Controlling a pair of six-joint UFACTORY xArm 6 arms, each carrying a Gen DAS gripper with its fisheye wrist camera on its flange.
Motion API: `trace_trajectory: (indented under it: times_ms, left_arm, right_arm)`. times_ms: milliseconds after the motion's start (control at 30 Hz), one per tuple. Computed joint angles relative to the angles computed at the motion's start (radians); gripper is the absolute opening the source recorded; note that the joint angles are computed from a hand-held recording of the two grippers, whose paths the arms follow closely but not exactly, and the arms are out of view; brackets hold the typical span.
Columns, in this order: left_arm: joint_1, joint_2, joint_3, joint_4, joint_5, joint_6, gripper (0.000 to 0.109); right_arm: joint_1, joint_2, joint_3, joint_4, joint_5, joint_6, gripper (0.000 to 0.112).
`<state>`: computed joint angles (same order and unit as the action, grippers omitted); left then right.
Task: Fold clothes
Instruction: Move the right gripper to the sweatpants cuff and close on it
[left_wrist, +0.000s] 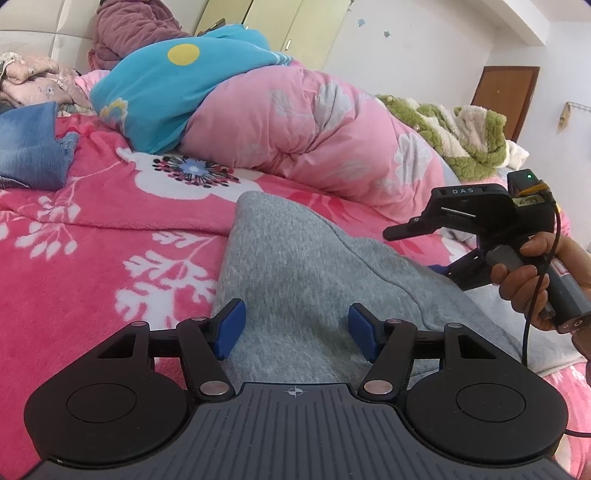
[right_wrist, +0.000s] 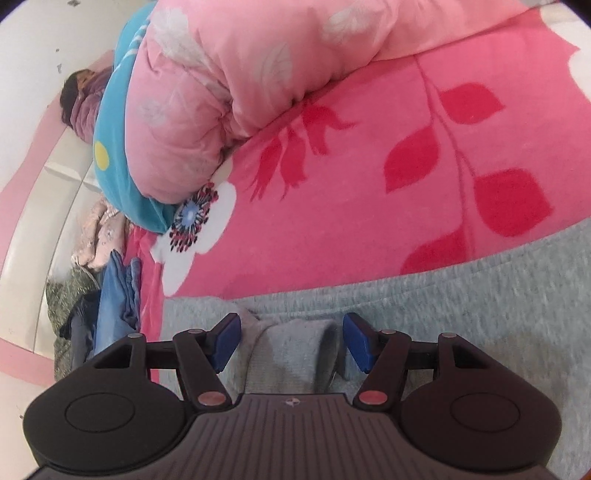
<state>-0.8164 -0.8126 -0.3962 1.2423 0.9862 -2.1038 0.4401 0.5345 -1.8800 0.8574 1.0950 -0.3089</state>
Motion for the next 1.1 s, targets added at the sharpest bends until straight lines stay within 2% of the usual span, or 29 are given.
trace_trajectory:
  times_ms: [100, 333, 433, 500, 533, 900, 1033, 1067, 1100]
  left_arm:
    - [-0.003, 0.003, -0.001, 0.001, 0.004, 0.001, 0.062]
    - [-0.010, 0.008, -0.004, 0.000, 0.012, 0.000, 0.063]
    - [-0.008, 0.005, -0.003, 0.000, 0.010, -0.001, 0.063]
    - [-0.007, 0.005, -0.003, 0.000, 0.009, -0.001, 0.063]
    - [-0.008, 0.005, -0.003, -0.001, 0.010, -0.001, 0.063]
    - [-0.008, 0.005, -0.003, 0.001, 0.012, -0.003, 0.063]
    - [-0.010, -0.008, 0.004, 0.006, 0.013, -0.023, 0.063]
    - [-0.012, -0.013, 0.007, 0.009, 0.018, -0.034, 0.063]
    - [-0.016, -0.019, 0.011, 0.012, 0.025, -0.046, 0.063]
  right_arm:
    - [-0.003, -0.005, 0.011, 0.011, -0.022, 0.003, 0.064]
    - [-0.008, 0.025, -0.045, 0.022, 0.082, 0.008, 0.065]
    - [-0.035, -0.001, -0.007, 0.166, 0.108, -0.050, 0.065]
    - [-0.072, -0.011, 0.028, 0.333, 0.181, -0.111, 0.065]
    - [-0.078, -0.022, 0.051, 0.364, 0.193, -0.129, 0.065]
    - [-0.085, -0.153, 0.233, 0.320, 0.199, -0.219, 0.063]
    - [-0.079, -0.263, 0.359, 0.282, 0.154, -0.307, 0.051]
    - [-0.072, -0.294, 0.396, 0.262, 0.125, -0.326, 0.041]
    - [-0.065, -0.324, 0.431, 0.242, 0.095, -0.345, 0.022]
